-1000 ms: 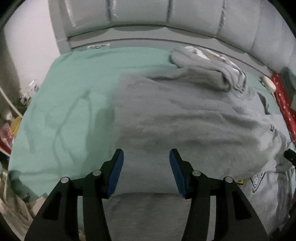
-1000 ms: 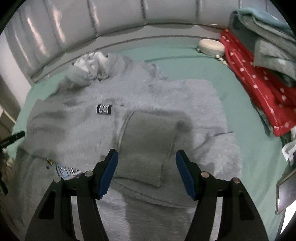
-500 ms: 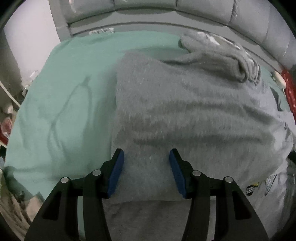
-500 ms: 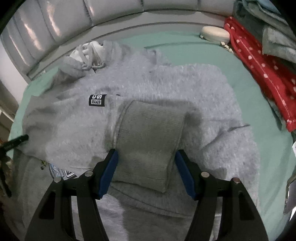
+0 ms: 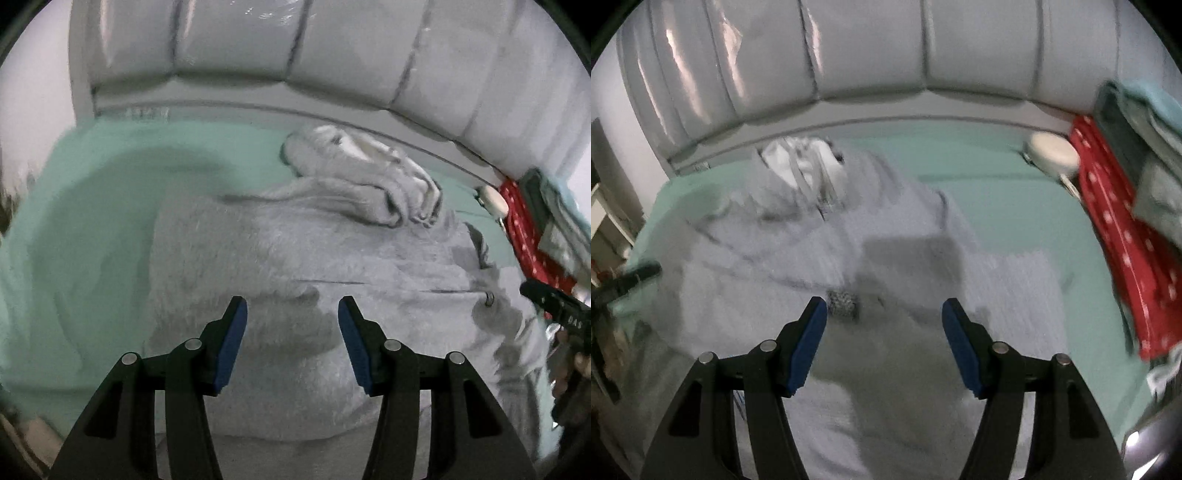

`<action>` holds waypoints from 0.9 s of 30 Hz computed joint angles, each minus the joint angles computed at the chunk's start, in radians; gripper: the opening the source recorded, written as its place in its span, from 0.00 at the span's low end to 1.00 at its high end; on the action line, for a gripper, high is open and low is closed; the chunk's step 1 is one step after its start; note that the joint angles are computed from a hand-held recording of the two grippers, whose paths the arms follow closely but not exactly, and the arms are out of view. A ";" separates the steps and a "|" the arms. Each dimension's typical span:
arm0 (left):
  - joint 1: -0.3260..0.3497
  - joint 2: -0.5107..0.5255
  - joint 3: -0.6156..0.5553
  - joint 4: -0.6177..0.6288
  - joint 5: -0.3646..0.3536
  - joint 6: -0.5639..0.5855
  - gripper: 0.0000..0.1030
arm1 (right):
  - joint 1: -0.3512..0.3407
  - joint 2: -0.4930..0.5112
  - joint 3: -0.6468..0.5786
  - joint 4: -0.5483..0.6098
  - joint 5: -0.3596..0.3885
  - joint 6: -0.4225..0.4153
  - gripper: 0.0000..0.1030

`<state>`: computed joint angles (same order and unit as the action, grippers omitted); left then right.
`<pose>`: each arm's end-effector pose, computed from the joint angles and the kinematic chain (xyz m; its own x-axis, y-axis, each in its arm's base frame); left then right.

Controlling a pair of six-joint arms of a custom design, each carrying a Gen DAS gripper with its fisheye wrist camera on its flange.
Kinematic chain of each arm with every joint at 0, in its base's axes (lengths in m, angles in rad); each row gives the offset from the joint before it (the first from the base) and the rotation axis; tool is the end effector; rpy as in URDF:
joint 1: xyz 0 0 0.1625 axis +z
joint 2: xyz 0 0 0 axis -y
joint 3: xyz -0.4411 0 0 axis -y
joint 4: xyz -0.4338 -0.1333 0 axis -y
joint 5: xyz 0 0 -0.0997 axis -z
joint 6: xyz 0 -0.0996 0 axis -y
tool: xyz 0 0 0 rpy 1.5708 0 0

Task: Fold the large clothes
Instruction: 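Press the folded cuff flat with the right gripper, then grasp the white-lined hood of the sweatshirt with the right gripper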

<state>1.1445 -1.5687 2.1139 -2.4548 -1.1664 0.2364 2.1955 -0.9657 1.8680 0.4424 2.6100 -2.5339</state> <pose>-0.0482 -0.5232 0.3254 -0.7750 0.4549 -0.4386 0.5879 0.7737 -0.2362 0.2923 -0.3242 0.1133 -0.7558 0.3366 0.5617 -0.1686 0.7287 -0.6637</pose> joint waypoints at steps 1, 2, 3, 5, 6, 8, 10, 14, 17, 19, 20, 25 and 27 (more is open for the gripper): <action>0.010 0.014 -0.012 -0.012 -0.003 -0.010 0.53 | -0.012 0.007 -0.024 -0.013 -0.005 -0.043 0.63; 0.013 0.024 -0.014 -0.031 0.004 -0.013 0.53 | -0.027 0.019 -0.054 -0.027 -0.014 -0.094 0.63; 0.015 0.035 -0.020 -0.046 0.015 -0.015 0.53 | -0.045 0.032 -0.084 -0.042 -0.029 -0.146 0.63; 0.024 0.060 -0.038 -0.079 0.031 -0.009 0.53 | -0.072 0.053 -0.131 -0.076 -0.052 -0.233 0.63; 0.026 0.066 -0.043 -0.084 0.037 -0.007 0.53 | -0.086 0.068 -0.158 -0.085 -0.059 -0.266 0.63; 0.033 0.076 -0.061 -0.065 0.060 -0.022 0.53 | -0.117 0.101 -0.221 -0.096 -0.066 -0.328 0.63; 0.047 0.075 -0.081 -0.031 0.037 -0.048 0.53 | -0.142 0.124 -0.270 -0.111 -0.072 -0.379 0.63; 0.058 0.082 -0.099 -0.010 0.022 -0.067 0.53 | -0.195 0.173 -0.371 -0.126 -0.099 -0.462 0.63; 0.061 0.102 -0.107 -0.013 0.057 -0.058 0.53 | -0.225 0.212 -0.441 -0.120 -0.112 -0.532 0.63; 0.068 0.114 -0.114 -0.004 0.072 -0.066 0.53 | -0.250 0.247 -0.501 -0.081 -0.142 -0.560 0.63; 0.073 0.121 -0.118 0.006 0.072 -0.073 0.53 | -0.264 0.266 -0.533 -0.052 -0.167 -0.567 0.63; 0.067 0.135 -0.114 0.008 0.088 -0.064 0.53 | -0.277 0.351 -0.642 0.024 -0.158 -0.629 0.08; 0.062 0.130 -0.108 0.010 0.085 -0.062 0.53 | -0.243 0.331 -0.603 -0.052 -0.129 -0.705 0.08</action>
